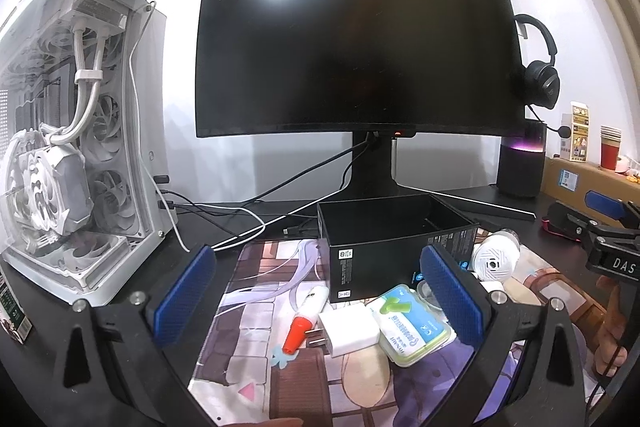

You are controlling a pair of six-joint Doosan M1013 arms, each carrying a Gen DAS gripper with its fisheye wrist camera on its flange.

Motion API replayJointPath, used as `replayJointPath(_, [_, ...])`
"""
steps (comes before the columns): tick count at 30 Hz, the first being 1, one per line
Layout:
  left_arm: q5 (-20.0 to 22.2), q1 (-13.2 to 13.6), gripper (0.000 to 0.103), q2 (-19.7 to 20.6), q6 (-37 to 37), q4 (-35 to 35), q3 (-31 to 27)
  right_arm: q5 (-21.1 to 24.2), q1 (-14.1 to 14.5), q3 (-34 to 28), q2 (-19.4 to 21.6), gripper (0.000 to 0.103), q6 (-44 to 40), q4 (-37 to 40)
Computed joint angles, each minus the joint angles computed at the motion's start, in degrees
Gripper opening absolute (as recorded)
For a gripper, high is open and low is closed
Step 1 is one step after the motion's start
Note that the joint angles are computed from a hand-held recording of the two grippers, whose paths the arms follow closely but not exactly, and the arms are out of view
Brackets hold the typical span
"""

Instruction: Organize rigid objects

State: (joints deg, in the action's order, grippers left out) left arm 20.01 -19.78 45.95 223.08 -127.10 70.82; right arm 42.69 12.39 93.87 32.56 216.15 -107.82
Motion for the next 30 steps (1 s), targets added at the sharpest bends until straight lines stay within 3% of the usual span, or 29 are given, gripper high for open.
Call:
replayJointPath(8, [2.39, 0.36, 0.103, 0.14, -3.26, 4.14, -0.09, 0.17, 0.00, 0.04, 0.05, 0.102, 0.12, -0.25])
replayJointPath(19, [1.56, 0.33, 0.103, 0.50, -9.44, 10.47, -1.12, 0.15, -0.02, 0.11, -0.05, 0.102, 0.25, -0.13])
replayJointPath(30, [-0.52, 0.07, 0.103, 0.37, -6.18, 6.11, -0.84, 0.17, 0.00, 0.18, -0.12, 0.102, 0.35, -0.24])
